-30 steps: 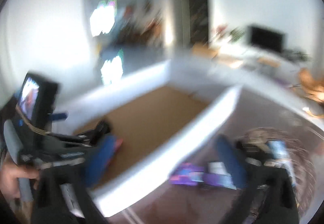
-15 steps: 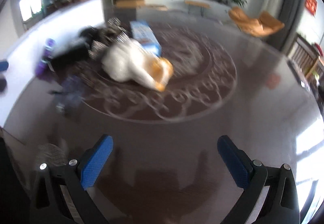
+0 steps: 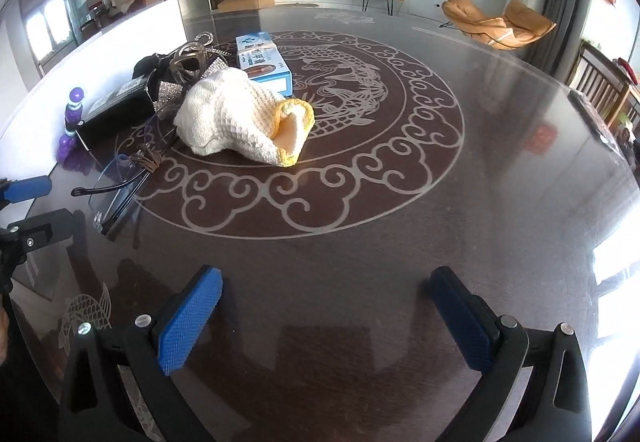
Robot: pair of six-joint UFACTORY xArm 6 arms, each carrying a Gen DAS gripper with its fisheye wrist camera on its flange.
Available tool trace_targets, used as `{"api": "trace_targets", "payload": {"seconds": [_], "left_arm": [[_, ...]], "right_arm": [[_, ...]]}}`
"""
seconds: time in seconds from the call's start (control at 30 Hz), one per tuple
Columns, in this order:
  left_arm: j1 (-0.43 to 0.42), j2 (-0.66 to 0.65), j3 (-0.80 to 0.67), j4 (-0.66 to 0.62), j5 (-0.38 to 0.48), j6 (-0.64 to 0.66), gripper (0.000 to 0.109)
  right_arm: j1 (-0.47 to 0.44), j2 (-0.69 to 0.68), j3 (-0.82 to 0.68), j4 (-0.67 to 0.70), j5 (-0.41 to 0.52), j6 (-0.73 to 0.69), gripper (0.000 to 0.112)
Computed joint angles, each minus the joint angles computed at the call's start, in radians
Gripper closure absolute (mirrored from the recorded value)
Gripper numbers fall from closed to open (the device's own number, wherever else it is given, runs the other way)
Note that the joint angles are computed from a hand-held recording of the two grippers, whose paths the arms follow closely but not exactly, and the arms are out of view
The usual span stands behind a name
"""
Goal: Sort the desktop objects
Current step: 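Bring both grippers back over the table pile, then grasp the blue-framed eyeglasses with the left gripper while the right gripper grasps the white knit hat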
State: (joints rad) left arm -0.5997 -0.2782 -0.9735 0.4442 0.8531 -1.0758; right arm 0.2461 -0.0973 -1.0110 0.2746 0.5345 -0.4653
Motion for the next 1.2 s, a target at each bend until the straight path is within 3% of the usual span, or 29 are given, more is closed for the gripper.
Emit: {"api": "trace_targets", "payload": {"seconds": [0.17, 0.33, 0.5, 0.63, 0.77, 0.8, 0.87, 0.9, 1.0, 1.2], "left_arm": [[0.009, 0.087, -0.080, -0.008, -0.010, 0.065, 0.006], [0.011, 0.281, -0.271, -0.003, 0.078, 0.153, 0.006], [0.043, 0.338, -0.324, -0.015, 0.054, 0.128, 0.006], [0.044, 0.334, -0.303, 0.048, 0.013, 0.071, 0.006], [0.048, 0.317, -0.283, 0.027, 0.000, 0.116, 0.006], [0.047, 0.307, -0.274, 0.042, -0.002, 0.104, 0.013], [0.044, 0.275, -0.241, 0.099, -0.027, 0.065, 0.068], [0.045, 0.269, -0.238, 0.097, -0.026, 0.068, 0.079], [0.043, 0.239, -0.208, 0.096, -0.021, 0.071, 0.079], [0.003, 0.104, -0.041, 0.232, -0.041, -0.069, 0.078]], "right_arm": [[0.002, 0.003, 0.001, -0.004, -0.005, 0.006, 0.009], [0.002, 0.003, 0.001, -0.004, -0.005, 0.006, 0.009], [0.002, 0.003, 0.001, -0.004, -0.005, 0.007, 0.009], [0.003, 0.003, 0.001, -0.005, -0.006, 0.008, 0.009], [0.003, 0.003, 0.001, -0.005, -0.006, 0.008, 0.009], [0.003, 0.003, 0.001, -0.005, -0.006, 0.008, 0.009], [0.003, 0.003, 0.000, -0.005, -0.006, 0.009, 0.009], [0.003, 0.004, 0.000, -0.007, -0.006, 0.010, 0.009], [0.003, 0.004, 0.000, -0.006, -0.006, 0.009, 0.009], [0.004, 0.005, -0.001, -0.012, -0.006, 0.015, 0.009]]}}
